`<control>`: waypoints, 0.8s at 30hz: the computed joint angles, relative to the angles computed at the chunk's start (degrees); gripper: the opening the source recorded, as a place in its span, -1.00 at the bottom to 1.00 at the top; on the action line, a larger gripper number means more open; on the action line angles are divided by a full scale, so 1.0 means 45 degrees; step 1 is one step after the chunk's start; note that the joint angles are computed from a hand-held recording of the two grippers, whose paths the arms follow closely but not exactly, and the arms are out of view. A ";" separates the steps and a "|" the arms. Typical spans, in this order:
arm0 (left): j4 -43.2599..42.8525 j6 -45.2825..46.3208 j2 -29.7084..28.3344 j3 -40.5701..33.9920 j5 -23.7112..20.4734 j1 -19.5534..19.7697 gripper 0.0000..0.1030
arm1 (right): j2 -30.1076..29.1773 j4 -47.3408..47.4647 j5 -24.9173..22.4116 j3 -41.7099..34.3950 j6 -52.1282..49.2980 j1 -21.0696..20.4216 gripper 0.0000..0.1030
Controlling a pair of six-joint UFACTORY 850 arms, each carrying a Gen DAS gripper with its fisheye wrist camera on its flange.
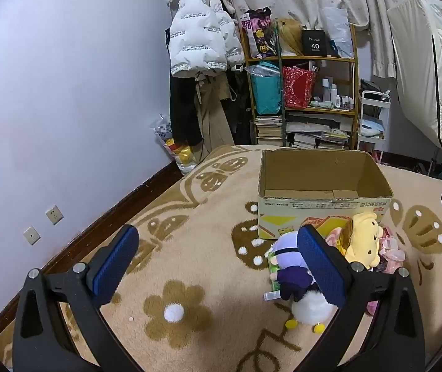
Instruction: Organize soft objects
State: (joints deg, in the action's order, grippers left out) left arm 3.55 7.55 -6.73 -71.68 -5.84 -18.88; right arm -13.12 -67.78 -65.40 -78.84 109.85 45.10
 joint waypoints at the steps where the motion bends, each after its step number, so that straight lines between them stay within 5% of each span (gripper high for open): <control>1: -0.0135 0.0110 0.0002 0.0007 0.0017 -0.0001 0.97 | -0.0005 0.0027 0.0002 -0.0011 -0.0022 -0.0002 1.00; 24: -0.0311 0.0217 0.0018 -0.0027 -0.0059 0.0018 0.97 | -0.0008 -0.0057 -0.0042 -0.0012 -0.0002 0.0002 1.00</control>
State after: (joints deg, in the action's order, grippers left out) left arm 2.15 8.53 -6.65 -71.80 -6.11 -18.80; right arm -13.15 -68.03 -65.59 -78.89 109.84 45.11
